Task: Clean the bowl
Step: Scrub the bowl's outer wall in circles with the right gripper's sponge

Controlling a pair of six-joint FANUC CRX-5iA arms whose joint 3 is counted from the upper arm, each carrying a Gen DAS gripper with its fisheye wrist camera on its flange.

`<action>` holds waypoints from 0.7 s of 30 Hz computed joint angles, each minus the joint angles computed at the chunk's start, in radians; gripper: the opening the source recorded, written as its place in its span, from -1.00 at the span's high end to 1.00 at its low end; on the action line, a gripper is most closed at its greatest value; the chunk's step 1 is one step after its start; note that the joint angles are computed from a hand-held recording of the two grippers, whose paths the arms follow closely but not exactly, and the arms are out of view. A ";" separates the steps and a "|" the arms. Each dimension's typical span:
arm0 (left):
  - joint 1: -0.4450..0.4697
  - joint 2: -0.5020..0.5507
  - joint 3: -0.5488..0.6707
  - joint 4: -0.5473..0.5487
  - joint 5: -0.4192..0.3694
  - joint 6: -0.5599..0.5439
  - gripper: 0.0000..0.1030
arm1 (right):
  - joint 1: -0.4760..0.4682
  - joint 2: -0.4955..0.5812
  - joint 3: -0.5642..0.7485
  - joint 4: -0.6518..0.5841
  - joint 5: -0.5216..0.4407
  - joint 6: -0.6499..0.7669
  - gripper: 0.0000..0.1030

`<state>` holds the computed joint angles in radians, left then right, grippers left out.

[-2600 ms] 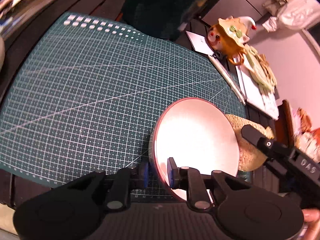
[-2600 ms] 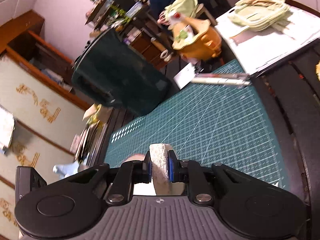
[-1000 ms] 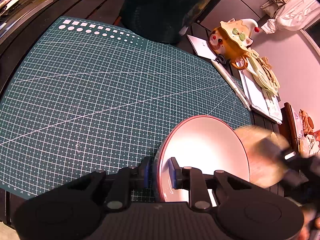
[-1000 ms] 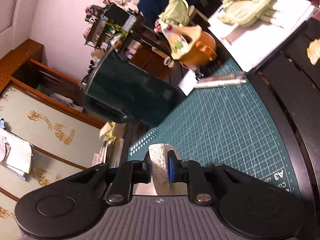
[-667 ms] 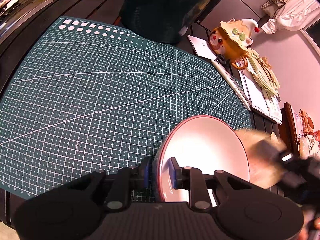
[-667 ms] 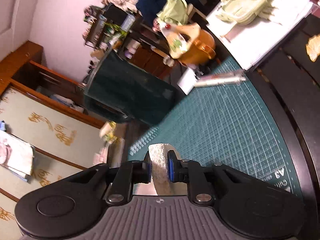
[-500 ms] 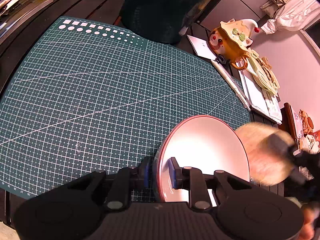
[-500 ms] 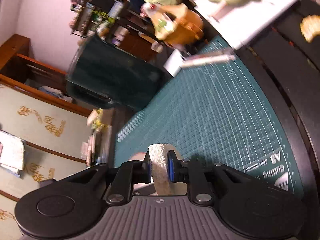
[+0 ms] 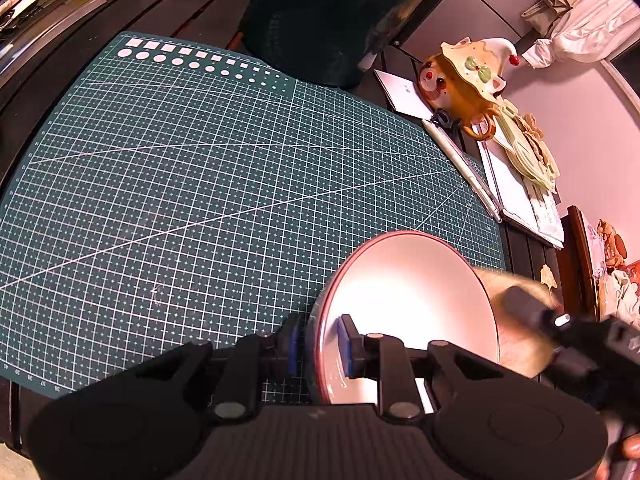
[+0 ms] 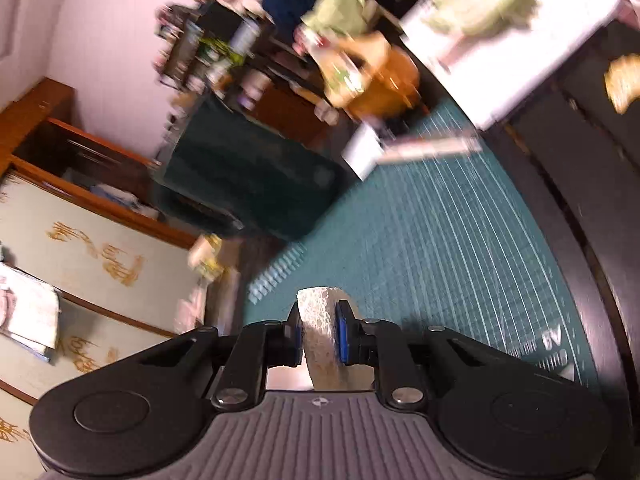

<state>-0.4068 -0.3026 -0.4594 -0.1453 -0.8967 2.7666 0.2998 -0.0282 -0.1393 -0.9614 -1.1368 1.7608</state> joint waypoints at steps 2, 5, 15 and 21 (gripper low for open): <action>0.002 0.004 0.004 0.000 0.000 -0.004 0.60 | -0.023 -0.012 0.002 -0.041 -0.001 0.027 0.67; 0.005 -0.012 -0.014 0.004 0.003 -0.008 0.60 | -0.069 -0.040 -0.006 -0.119 0.005 0.107 0.67; 0.011 -0.019 -0.026 0.007 0.010 -0.013 0.60 | -0.071 -0.032 0.001 -0.108 -0.005 0.097 0.67; -0.004 -0.029 -0.030 -0.003 0.004 0.006 0.60 | -0.007 0.001 0.006 -0.009 -0.004 0.005 0.67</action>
<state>-0.4104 -0.3311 -0.4896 -0.1484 -0.8932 2.7721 0.2932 -0.0273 -0.1332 -0.9707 -1.1412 1.7663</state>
